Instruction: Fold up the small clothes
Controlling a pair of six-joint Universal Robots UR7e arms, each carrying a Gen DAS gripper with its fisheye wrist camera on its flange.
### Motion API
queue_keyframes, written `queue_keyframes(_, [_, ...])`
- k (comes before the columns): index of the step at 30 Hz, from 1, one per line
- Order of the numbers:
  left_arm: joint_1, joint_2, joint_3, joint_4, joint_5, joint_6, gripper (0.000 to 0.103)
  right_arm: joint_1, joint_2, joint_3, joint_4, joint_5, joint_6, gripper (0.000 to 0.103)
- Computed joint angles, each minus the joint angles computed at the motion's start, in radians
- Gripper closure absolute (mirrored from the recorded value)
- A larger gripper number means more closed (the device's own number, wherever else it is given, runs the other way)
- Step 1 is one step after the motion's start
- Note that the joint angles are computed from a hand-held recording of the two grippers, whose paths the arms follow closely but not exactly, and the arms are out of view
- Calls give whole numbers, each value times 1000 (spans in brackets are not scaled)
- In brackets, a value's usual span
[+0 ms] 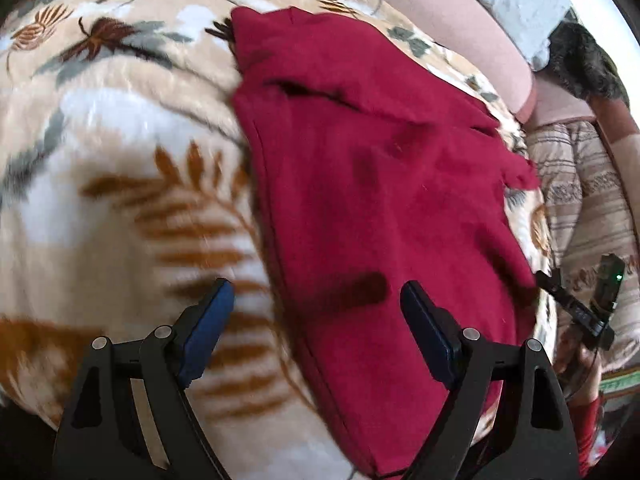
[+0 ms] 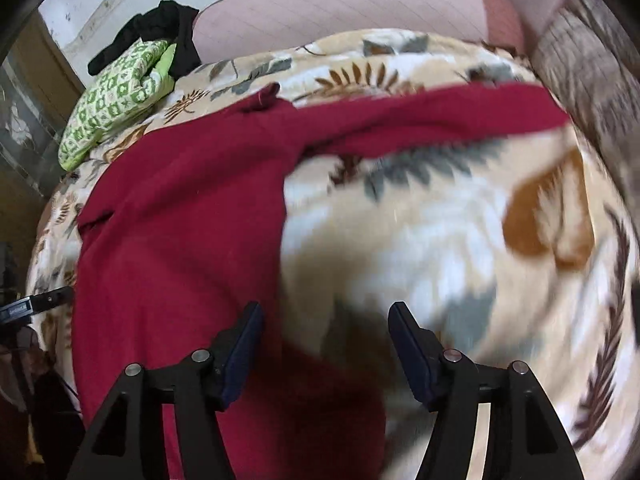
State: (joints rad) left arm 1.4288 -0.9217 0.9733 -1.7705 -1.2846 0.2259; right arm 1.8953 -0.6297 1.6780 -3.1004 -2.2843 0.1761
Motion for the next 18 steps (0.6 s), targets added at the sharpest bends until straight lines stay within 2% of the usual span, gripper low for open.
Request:
queue_keyframes(2, [-1,-29,40,0,-2,10,17,9,-2,16,-11,1,5,38])
queue_keyframes(4, [2,-56,75,-2,-13,-4,17,28,-3,43,-87,-15,-9,38])
queue_keyframes(6, [4,-78,106,-11,-20,-20,18,39,-7,74,-173,7,-23,37])
queue_keyframes(7, [5,-84,115,-9,-24,-30,17,42,-12,85,-180,11,-20,37])
queue_keyframes(11, [6,-126,165,25,-50,-52,17,55,-16,102,-121,-68,25,36])
queue_keyframes(14, [7,-151,195,35,-49,-73,17,46,-30,139,-114,-79,66,36])
queue_keyframes(18, [16,-149,173,94,-83,-144,17,40,-41,156,-86,-86,137,36])
